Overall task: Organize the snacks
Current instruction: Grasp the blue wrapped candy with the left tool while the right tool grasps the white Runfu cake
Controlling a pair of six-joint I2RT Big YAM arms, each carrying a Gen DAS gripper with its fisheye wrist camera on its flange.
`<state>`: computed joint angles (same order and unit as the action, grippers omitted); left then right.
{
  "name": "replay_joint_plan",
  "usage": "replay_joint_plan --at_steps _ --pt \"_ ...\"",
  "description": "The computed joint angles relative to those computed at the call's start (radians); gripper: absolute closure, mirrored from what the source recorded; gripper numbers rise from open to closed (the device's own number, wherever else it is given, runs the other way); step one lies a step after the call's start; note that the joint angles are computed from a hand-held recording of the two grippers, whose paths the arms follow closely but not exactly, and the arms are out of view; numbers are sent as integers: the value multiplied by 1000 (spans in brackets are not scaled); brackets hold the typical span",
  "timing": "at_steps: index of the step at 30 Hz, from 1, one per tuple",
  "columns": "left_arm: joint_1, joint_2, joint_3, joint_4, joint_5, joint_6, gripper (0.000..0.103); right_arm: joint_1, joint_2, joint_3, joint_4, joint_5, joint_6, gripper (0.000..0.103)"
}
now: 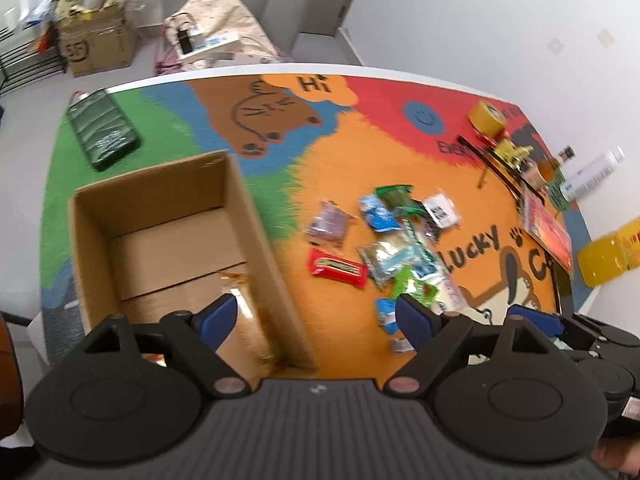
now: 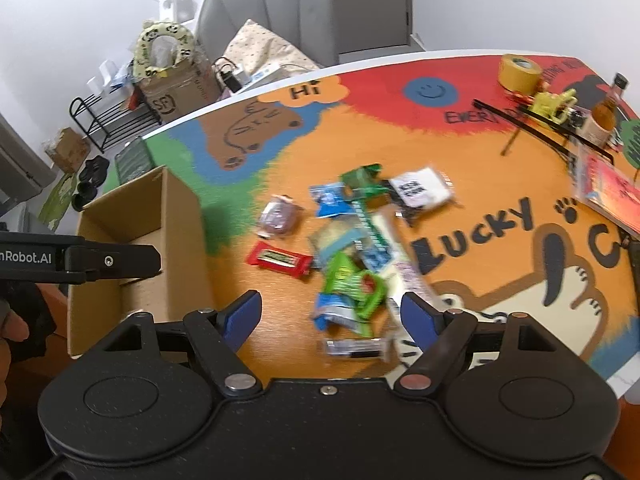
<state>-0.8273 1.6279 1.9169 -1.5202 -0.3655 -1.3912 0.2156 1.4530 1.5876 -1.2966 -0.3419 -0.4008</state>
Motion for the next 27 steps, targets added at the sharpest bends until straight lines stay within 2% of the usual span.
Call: replay_joint_plan --at_steps 4,10,14,18,21,27 --pt "1 66 82 -9 15 36 19 -37 32 28 -11 -10 -26 28" --pt "11 146 170 -6 60 52 21 -78 85 70 -44 -18 -81 37" --pt "19 192 212 -3 93 49 28 -100 124 102 -69 -25 -113 43" --pt "29 230 236 2 132 39 38 -117 159 127 -82 -29 -143 43" --pt "34 260 253 -2 149 36 40 -124 183 144 -91 -28 -158 43" --pt "46 297 247 36 191 34 46 -132 227 165 -101 -22 -183 43"
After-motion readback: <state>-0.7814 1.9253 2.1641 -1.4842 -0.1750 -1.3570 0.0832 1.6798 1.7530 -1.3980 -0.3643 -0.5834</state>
